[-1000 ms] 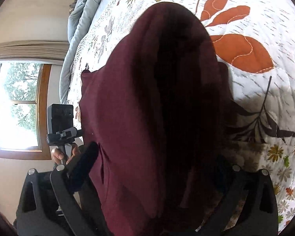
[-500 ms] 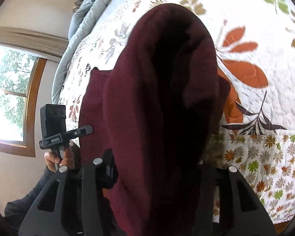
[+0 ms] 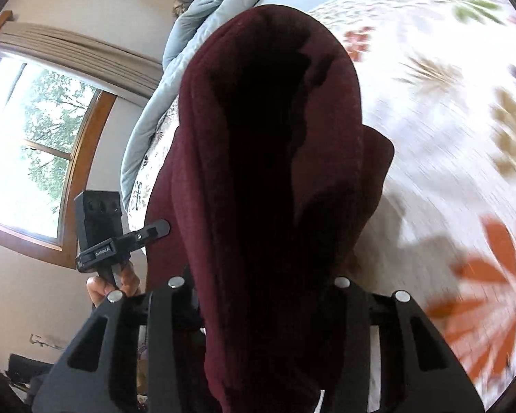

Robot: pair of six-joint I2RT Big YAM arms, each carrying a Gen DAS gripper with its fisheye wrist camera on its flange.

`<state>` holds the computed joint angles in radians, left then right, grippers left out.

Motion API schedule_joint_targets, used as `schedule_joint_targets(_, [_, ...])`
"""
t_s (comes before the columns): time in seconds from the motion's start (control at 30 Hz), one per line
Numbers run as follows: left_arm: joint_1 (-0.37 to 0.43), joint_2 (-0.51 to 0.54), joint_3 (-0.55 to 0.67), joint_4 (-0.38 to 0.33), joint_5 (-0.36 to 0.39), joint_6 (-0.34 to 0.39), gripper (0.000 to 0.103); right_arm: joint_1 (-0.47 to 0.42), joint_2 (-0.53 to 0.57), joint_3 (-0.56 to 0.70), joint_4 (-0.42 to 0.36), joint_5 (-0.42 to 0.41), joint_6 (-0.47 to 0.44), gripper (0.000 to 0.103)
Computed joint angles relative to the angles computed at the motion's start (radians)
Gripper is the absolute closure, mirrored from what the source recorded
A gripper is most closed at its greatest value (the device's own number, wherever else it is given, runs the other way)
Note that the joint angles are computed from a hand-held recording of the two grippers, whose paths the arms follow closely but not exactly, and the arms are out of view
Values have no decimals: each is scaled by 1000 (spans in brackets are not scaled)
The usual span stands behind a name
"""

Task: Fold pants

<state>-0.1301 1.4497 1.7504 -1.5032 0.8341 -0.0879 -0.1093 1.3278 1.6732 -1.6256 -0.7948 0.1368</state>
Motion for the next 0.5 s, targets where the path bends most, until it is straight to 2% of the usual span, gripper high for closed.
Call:
schedule_joint_targets(0.17, [99, 165, 173, -73, -58, 53, 72, 116, 219, 177, 69, 30, 83, 61])
schedule_joint_targets(0.3, [148, 262, 240, -78, -94, 56, 72, 169, 345, 262, 121, 41, 129, 61])
schedule_joint_targets(0.37, [161, 290, 232, -74, -113, 50, 72, 179, 392, 277, 139, 48, 137, 61])
schedule_joint_targets(0.43, [168, 292, 171, -52, -131, 57, 70, 165, 426, 262, 158, 57, 156, 58])
schedule_joint_targets(0.5, [174, 263, 99, -9, -106, 63, 67, 150, 428, 214, 186, 50, 169, 48])
